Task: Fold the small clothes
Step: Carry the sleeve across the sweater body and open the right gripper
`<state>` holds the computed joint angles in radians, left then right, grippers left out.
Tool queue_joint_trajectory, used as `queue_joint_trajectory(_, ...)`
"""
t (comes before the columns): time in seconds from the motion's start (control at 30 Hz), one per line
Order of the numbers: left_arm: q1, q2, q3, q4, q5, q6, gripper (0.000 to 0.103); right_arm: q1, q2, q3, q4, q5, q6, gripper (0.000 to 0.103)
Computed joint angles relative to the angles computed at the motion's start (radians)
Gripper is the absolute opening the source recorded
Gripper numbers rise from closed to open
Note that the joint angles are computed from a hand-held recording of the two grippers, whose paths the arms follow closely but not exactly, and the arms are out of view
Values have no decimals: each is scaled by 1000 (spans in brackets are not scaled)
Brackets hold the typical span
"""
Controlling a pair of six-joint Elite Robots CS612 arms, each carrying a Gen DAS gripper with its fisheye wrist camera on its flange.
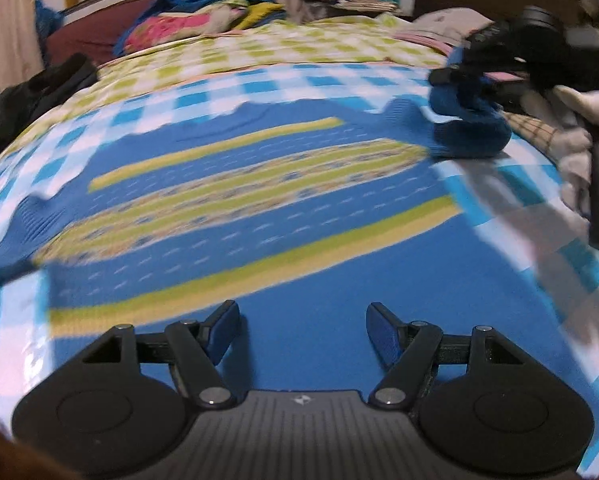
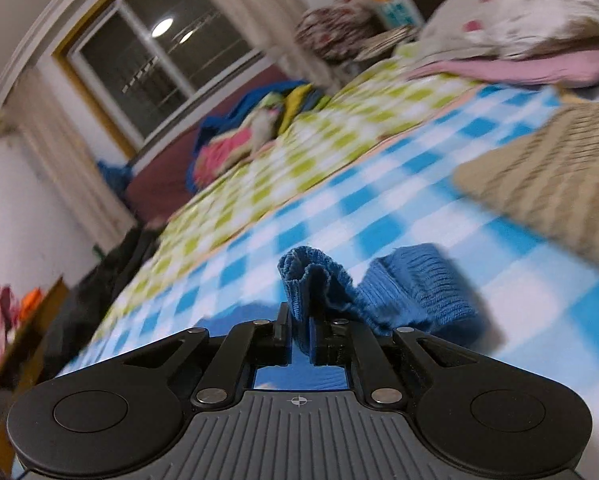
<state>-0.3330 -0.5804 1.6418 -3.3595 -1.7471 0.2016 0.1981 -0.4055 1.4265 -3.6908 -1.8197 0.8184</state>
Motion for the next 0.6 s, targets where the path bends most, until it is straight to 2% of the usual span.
queue_joint_trajectory(0.27,65,22,-9,-61,-59,-34,76,74,80,-254,221,53,-187,8)
queue_joint_trajectory(0.4,81,33,-11,-90,-65,-14,76,112,128,-373,349,43,-296,8)
queue_joint_trajectory(0.6,108,45,-31,-81,-108,-35,76,158,194,-509,481,-33,-462,8)
